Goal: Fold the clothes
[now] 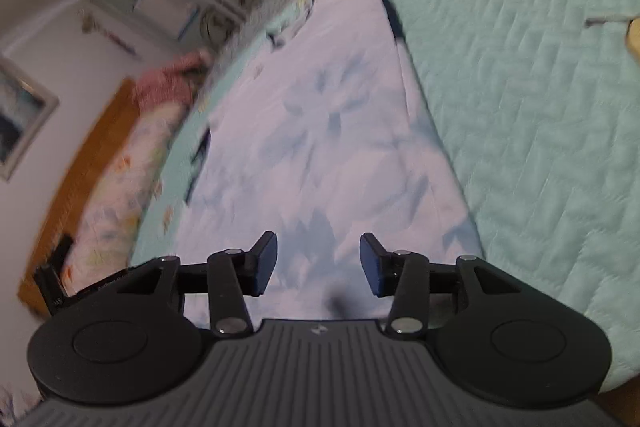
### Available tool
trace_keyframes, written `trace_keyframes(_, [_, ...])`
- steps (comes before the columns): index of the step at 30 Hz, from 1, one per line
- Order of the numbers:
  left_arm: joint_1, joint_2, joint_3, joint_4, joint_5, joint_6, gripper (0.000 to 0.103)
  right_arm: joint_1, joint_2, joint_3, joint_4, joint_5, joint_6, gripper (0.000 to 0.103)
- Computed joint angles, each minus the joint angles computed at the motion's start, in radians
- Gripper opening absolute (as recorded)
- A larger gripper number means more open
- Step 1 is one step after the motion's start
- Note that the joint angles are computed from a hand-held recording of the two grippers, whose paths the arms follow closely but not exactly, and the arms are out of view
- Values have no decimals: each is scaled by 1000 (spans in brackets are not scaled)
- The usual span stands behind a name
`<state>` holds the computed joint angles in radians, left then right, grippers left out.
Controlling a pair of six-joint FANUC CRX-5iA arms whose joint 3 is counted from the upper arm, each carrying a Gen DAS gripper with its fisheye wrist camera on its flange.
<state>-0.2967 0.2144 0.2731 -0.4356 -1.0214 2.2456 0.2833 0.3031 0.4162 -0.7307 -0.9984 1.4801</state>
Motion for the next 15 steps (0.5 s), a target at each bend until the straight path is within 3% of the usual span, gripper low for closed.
trace_keyframes(1, [2,37,21,22,-53,-14,74,5,10,-4,21,4,-18,40])
trace_keyframes(2, [-7,38,15,0,-54,24,75,4,5,-20,23,27,-38,31])
trace_keyframes(4, [-17,34,8,-26,-51,81,73,11,-9,-31,48,53,-101,33])
trace_keyframes(6, [-19,39,31,-15,-78,96,70,18,-30,-38,54,79,-70,39])
trace_keyframes(8, [-41,23,16,-29,-54,53,71,20,-19,-24,67,77,-55,44])
trace_keyframes(9, [-43,42,34,-21,-85,20,73,30,-6,-14,108,71,-84,44])
trace_keyframes(11, [-31,47,32,1,-105,39,76,37,15,-3,173,58,-178,28])
trace_keyframes(13, [-14,20,5,27,-91,101,73,37,14,-10,198,70,-241,27])
trace_keyframes(15, [9,-3,-4,59,-108,154,72,69,0,-14,302,82,-303,30])
